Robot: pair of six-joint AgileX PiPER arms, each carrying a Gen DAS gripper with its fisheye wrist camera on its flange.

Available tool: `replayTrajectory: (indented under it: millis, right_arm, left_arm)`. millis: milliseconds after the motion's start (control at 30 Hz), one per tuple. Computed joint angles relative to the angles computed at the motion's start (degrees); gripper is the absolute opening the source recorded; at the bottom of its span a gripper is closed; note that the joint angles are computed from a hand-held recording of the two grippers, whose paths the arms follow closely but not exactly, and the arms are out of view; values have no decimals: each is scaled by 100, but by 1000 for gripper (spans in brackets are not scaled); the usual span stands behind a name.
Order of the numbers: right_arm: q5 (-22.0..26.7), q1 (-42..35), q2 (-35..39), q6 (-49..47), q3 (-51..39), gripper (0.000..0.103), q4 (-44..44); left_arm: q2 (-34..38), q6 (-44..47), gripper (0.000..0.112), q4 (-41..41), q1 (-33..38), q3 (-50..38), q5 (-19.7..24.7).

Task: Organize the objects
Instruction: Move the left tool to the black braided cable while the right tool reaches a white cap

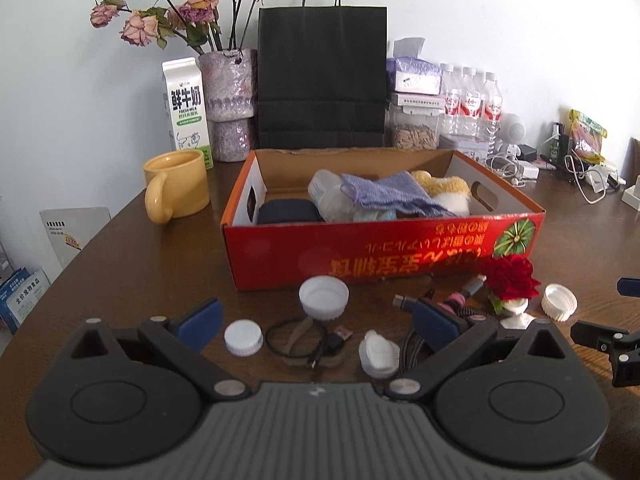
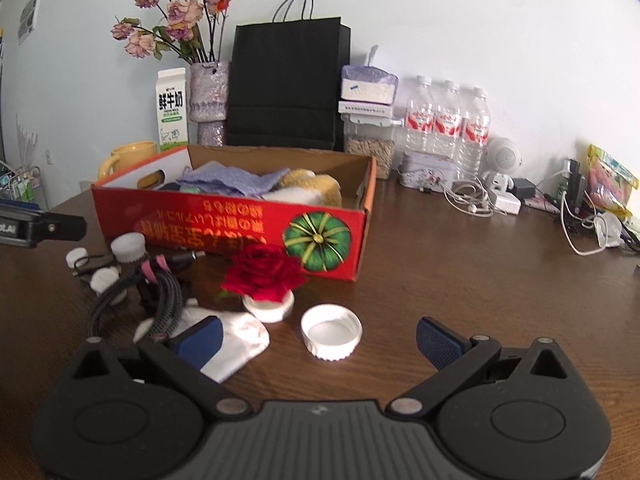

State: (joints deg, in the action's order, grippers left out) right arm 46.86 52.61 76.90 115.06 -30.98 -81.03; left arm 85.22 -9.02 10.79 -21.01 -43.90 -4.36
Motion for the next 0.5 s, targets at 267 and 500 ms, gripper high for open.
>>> replayTrajectory:
  millis: [267,500]
  right_arm:
    - [-461,-385,-99,-114,301,103,12]
    - [-946,-876,72,-319,167,103,-168]
  left_arm:
    - [-2,1271,103,-1378,-94,142,69]
    - [-53,773,103,-969,-224,186,172]
